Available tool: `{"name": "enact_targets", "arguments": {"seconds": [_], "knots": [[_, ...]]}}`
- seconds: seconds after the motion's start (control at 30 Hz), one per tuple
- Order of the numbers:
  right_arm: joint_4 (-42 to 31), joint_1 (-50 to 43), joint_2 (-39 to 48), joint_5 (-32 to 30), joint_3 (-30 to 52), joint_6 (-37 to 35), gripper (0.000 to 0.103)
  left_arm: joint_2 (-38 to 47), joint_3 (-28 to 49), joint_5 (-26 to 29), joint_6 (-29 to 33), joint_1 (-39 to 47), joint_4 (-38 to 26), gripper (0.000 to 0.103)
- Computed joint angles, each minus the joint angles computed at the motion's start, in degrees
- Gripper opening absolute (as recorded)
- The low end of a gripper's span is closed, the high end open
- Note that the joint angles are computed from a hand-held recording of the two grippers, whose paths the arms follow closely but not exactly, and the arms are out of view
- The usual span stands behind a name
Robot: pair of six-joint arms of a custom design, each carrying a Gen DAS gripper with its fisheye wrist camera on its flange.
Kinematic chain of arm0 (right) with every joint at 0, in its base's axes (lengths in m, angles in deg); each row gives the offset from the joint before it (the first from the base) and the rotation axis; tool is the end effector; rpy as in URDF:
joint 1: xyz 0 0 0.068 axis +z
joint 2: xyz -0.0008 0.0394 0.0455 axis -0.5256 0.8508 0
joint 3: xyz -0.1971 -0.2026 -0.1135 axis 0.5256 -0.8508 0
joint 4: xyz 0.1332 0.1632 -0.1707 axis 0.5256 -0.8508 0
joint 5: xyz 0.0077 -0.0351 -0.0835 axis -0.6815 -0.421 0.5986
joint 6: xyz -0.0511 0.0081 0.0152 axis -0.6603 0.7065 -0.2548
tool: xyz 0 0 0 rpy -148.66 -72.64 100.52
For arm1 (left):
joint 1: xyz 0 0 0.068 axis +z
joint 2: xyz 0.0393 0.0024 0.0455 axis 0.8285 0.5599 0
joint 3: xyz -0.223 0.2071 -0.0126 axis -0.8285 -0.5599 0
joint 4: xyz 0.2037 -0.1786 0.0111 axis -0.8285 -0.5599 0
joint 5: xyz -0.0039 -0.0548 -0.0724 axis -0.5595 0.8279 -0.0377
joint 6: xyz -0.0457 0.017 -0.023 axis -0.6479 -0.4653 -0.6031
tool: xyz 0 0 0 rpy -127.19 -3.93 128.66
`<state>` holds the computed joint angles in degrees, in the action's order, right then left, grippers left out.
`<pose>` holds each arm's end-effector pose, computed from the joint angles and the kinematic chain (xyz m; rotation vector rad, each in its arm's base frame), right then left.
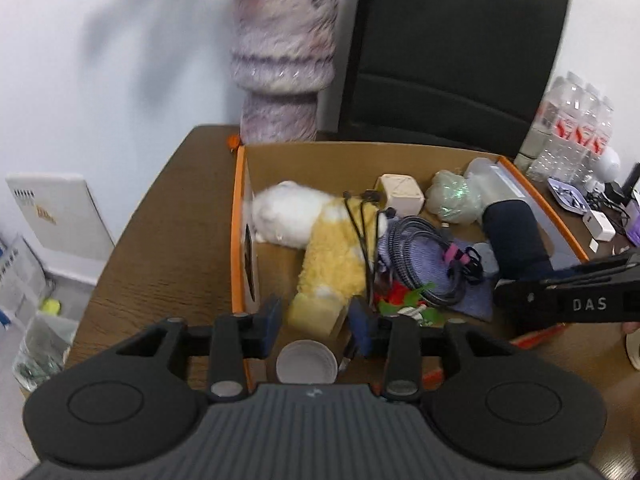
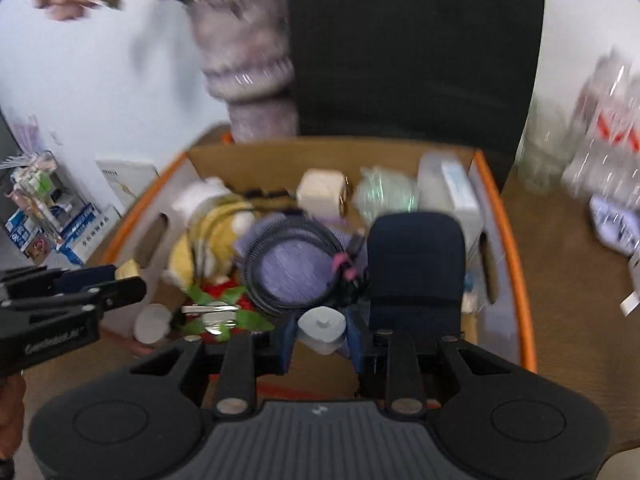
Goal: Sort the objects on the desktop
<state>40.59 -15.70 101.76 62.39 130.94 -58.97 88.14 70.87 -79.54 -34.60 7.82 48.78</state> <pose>0.2688 0.0831 0.2615 -0.3741 2.5522 0.3216 0.2187 -0.2201 0.2542 -0.0486 2.4122 -0.1147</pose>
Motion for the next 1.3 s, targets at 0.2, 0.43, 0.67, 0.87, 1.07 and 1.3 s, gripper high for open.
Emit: {"name": "enact_targets", "arguments": {"seconds": [0.2, 0.43, 0.67, 0.87, 1.07, 1.3], "knots": [[-6.8, -2.4, 4.77, -3.62, 6.44, -1.16, 0.046, -2.14, 1.11, 2.44, 1.55, 0.24, -1.5, 0.084], [-12.08, -2.45, 1.37, 3.09, 11.64, -3.38, 0.082, 0.73, 9.84, 0.95, -6.55, -1.29, -13.69, 0.103], [-10.68, -7.87, -6.77, 4.11, 6.3, -2.85, 0.087, 2.12, 14.75, -7.35, -16.39, -8.41, -24.46, 0.103], [-9.3, -9.35, -18.35, 0.88, -1.22, -3.08, 0.088, 1.99, 17.24, -13.66, -24.7, -16.59, -31.48, 0.103], [-8.2, -3.64, -33.91, 6.44, -11.22, -3.61, 0.091, 1.18, 14.17, -21.77, -37.9, -27.77, -36.46, 0.103], [-10.6, 16.79, -53.58, 24.02, -23.72, 4.89, 0.092, 5.77, 10.25, -27.66, -61.85, -40.23, -44.95, 0.103]]}}
